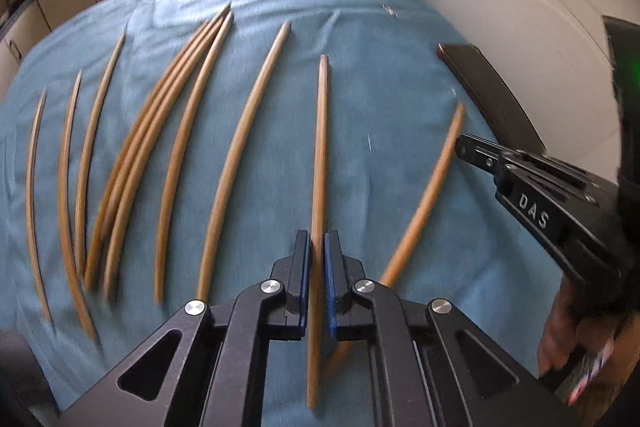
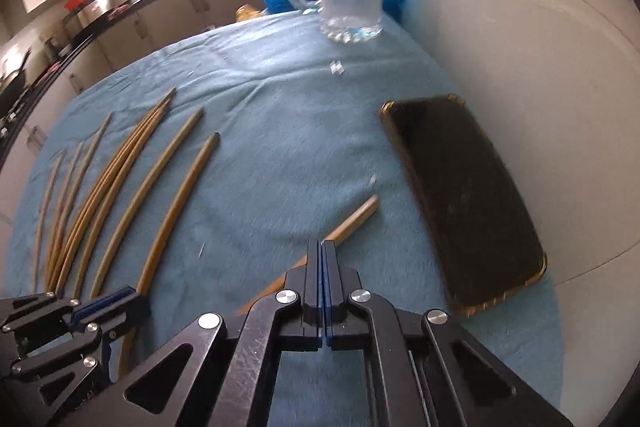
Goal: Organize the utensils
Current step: 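Close the left tool on one chopstick while the right tool grasps another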
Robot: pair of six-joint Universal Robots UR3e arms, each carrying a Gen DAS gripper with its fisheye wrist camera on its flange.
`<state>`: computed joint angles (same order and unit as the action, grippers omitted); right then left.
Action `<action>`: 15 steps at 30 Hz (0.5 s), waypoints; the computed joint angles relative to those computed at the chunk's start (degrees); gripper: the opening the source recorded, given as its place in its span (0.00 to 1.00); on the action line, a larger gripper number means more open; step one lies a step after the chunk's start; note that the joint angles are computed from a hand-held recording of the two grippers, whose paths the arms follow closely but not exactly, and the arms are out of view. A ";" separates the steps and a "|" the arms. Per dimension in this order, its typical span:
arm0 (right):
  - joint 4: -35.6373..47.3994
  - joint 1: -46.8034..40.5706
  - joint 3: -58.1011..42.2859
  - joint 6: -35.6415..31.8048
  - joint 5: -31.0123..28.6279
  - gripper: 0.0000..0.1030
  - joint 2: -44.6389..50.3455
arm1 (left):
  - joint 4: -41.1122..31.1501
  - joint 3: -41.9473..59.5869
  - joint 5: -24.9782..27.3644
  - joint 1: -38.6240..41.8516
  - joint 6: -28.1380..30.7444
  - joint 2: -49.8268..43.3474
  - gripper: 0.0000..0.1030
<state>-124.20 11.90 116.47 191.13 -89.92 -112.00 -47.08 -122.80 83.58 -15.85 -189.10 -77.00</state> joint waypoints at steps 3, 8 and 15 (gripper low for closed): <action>6.02 -1.97 2.63 -4.42 3.50 0.01 -6.28 | -5.93 -4.88 -2.29 1.32 -0.21 9.37 0.06; 17.08 -7.75 4.18 -8.78 8.58 0.02 -16.23 | -14.11 -10.11 -5.27 3.57 1.47 22.15 0.06; 14.79 -9.56 4.19 -2.83 11.35 0.51 -16.58 | -15.67 -12.48 -5.81 4.44 1.83 26.84 0.07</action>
